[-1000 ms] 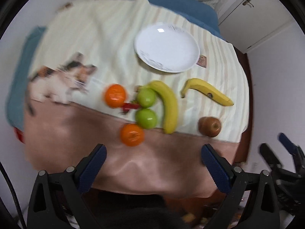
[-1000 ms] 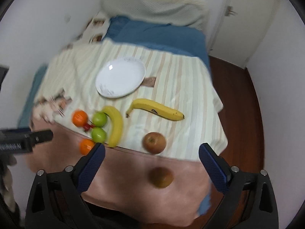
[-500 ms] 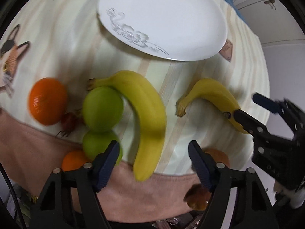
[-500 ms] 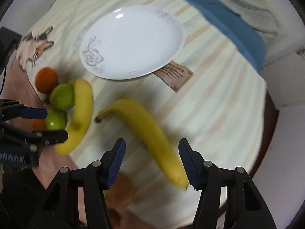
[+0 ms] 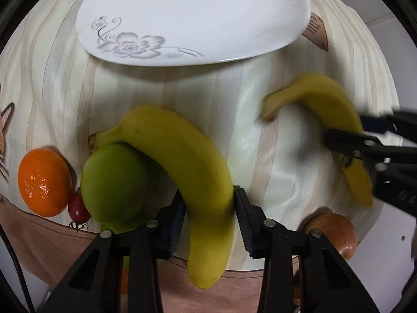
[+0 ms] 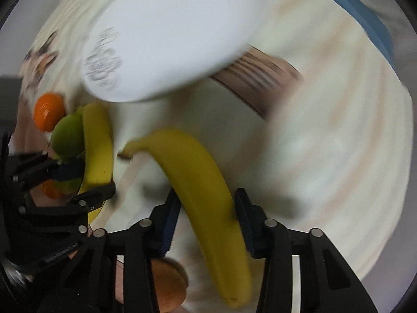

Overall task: Organize fruits
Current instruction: 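Grasp a banana with the left tool while the right tool grasps the other banana, then carry both bananas onto the white plate and open both tools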

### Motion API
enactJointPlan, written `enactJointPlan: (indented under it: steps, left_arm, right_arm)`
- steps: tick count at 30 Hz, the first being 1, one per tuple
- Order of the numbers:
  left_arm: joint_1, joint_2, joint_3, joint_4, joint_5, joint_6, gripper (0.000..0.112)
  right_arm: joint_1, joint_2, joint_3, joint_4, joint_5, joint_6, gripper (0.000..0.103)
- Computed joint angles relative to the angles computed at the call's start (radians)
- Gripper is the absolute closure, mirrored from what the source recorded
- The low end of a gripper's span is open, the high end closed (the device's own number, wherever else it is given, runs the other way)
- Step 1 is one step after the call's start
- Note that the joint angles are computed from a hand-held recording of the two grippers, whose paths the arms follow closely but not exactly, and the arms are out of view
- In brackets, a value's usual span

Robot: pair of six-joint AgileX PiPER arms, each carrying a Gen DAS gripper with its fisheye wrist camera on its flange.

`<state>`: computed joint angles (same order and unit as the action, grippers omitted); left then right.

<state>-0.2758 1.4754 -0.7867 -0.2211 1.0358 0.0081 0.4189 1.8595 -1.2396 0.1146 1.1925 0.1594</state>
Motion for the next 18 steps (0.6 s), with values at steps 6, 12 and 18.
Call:
enactJointPlan:
  steps: [6,12,18]
  left_arm:
    - [-0.103,-0.101,0.028,0.012,0.022,-0.076,0.078]
    - [-0.047,0.035,-0.005,-0.058,0.010,-0.029,0.073]
    - [-0.121,-0.027,-0.030,-0.004,0.019,-0.146,0.078]
  right_arm:
    - [-0.148,-0.148,0.223,0.145,-0.078,0.125,0.063]
    - [-0.087,-0.152,0.273,0.123,-0.137,0.132,0.054]
    - [0.039,-0.178,0.291,-0.008,-0.181,0.343,0.064]
